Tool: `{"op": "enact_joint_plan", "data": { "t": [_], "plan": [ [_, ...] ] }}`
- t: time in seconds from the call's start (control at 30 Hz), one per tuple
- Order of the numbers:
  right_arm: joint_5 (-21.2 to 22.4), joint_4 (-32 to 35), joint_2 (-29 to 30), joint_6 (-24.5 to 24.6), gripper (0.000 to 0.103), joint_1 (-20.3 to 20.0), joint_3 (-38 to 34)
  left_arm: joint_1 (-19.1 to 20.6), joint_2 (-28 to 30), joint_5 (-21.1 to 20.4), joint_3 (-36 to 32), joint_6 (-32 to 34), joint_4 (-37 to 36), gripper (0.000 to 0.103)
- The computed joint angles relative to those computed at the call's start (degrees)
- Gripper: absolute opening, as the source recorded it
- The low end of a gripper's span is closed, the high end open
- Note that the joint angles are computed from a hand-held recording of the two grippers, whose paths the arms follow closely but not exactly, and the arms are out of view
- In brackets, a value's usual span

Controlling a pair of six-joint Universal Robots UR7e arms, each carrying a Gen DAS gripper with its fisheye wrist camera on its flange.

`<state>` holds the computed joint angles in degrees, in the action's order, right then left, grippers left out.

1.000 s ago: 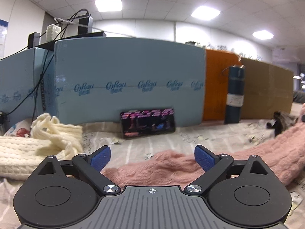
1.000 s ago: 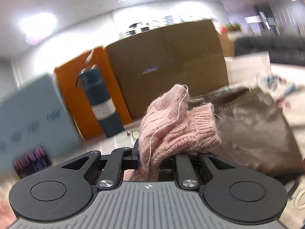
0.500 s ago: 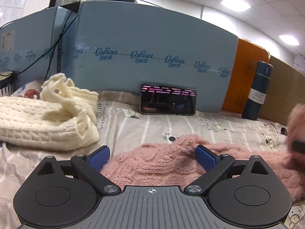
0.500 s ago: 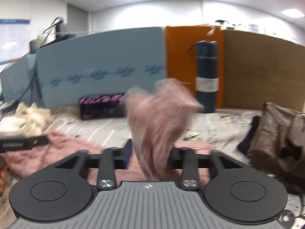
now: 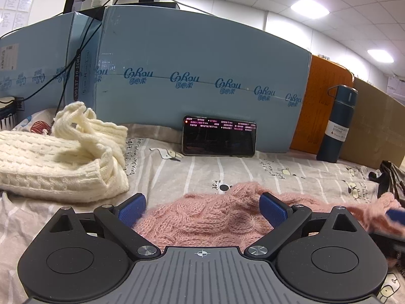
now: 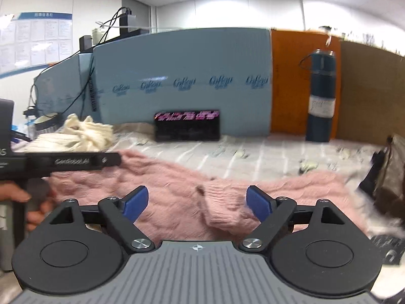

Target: Fold clothes

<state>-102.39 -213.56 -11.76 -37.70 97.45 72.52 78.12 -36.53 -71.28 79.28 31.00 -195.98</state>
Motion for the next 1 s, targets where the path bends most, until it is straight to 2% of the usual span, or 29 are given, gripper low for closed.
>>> {"op": "enact_joint_plan", "data": {
  "t": [0.07,0.13,0.23,0.3,0.37,0.47,0.5,0.53,0.57,0.67,0.73,0.8,0.93,1.0],
  "plan": [
    [1.18,4.56,-1.3,4.1,0.085,-0.55,0.66,0.02,-0.12,-0.26,0.16,-0.13,0.1,0.098],
    [1.31,12.08,-2.54,9.54,0.086,-1.45,-0.04,0.03,-0.21,-0.36,0.2,-0.22,0.49,0.098],
    [2.55,14.33,-2.84,11.17,0.087,-2.15,-0.82,0.06,-0.26,-0.25,0.1,-0.45,1.0,0.098],
    [3.93,14.0,-3.81,12.86,0.087,-2.39,0.44,0.08,-0.31,-0.13,0.09,-0.6,1.3,0.098],
    [7.61,12.11,-6.08,16.37,0.087,-2.91,3.54,0.1,-0.36,-0.23,0.19,-0.56,1.21,0.098],
    [15.21,1.69,-8.43,18.48,0.09,-4.36,8.6,0.11,-0.33,-0.09,0.04,-0.61,1.55,0.098],
    [14.96,-2.91,-8.38,18.3,0.092,-4.53,9.27,0.1,-0.33,0.0,-0.02,-0.63,1.76,0.098],
    [12.32,-7.25,-7.95,17.71,0.093,-4.28,9.24,0.1,-0.34,0.04,-0.03,-0.6,1.87,0.098],
    [7.59,-11.09,-7.16,16.7,0.094,-3.7,8.54,0.09,-0.35,0.08,-0.03,-0.55,1.93,0.098],
    [-4.6,-14.98,-5.64,16.35,0.094,-2.82,6.26,0.09,-0.37,0.14,-0.03,-0.51,2.01,0.098],
    [-9.04,-13.67,-5.64,18.93,0.094,-2.9,5.74,0.1,-0.33,0.31,-0.17,-0.5,2.33,0.098],
    [-11.26,-9.69,-6.21,22.38,0.094,-3.04,5.6,0.13,-0.25,0.52,-0.39,-0.6,2.83,0.098],
    [-6.97,-1.51,-7.61,27.82,0.094,-3.81,6.1,0.26,-0.21,0.75,-0.81,-1.21,3.95,0.098],
    [-6.97,1.26,-7.47,28.94,0.082,-3.54,5.22,0.32,-0.2,0.75,-0.94,-1.36,4.3,0.098]
  ]
}}
